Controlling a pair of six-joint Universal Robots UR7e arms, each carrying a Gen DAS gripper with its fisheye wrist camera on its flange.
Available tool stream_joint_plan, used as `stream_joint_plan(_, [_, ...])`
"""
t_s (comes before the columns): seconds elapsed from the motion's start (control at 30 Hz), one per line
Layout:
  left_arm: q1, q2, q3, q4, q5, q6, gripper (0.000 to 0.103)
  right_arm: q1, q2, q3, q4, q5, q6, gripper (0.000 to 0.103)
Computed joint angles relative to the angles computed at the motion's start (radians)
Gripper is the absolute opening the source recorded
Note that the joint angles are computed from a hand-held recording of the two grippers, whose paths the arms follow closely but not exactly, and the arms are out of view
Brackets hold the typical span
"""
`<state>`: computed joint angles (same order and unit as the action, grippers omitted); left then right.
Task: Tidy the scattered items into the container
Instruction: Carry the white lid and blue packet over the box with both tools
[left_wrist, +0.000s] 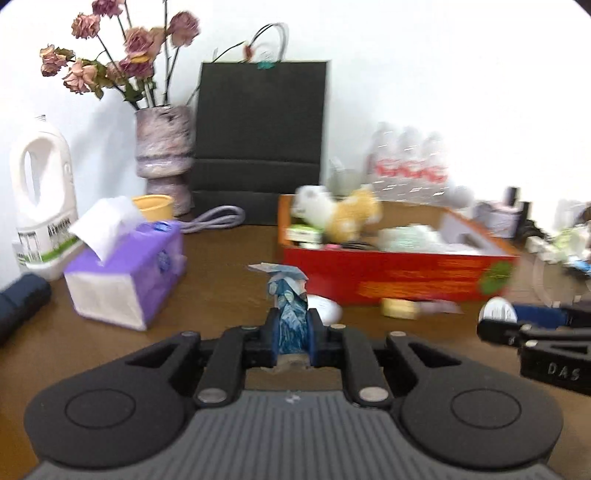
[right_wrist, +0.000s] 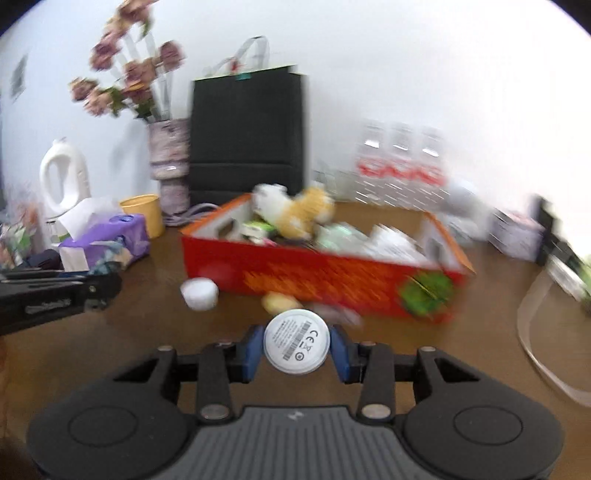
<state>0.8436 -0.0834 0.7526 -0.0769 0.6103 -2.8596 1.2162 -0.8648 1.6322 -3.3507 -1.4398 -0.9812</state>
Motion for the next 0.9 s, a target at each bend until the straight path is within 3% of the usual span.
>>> stream_joint_plan(0.13, [-0.068, -0.017, 0.131, -0.096, -0.006, -0.026, 0.015, -0.075, -0.111, 0.135, -0.049, 0.034, 0.074, 0.038])
stream_joint_plan(0.23, [-0.114, 0.004, 0.136, -0.032, -0.013, -0.085, 0.015, -0.112, -0.172, 0.222, -0.107, 0.054, 0.093, 0.038])
stream_joint_plan(0.27, [-0.130, -0.004, 0.173, -0.063, -0.020, -0.077, 0.015, -0.127, -0.191, 0.252, -0.129, 0.075, 0.088, 0.038])
stream_joint_plan(0.4, [-0.199, -0.050, 0.351, -0.312, -0.073, 0.032, 0.015, -0.172, -0.246, 0.343, -0.196, 0.171, 0.083, 0.038])
stream_joint_plan(0.53, [-0.248, -0.070, 0.472, -0.598, -0.144, 0.219, 0.016, -0.208, -0.287, 0.417, -0.246, 0.288, 0.046, 0.038])
stream_joint_plan(0.7, [-0.259, -0.096, 0.585, -0.856, -0.083, 0.331, 0.016, -0.262, -0.291, 0.491, -0.382, 0.432, 0.033, 0.038])
stream_joint_plan(0.9, [-0.233, -0.079, 0.522, -0.788, -0.062, 0.298, 0.016, -0.262, -0.263, 0.469, -0.409, 0.492, 0.017, 0.038])
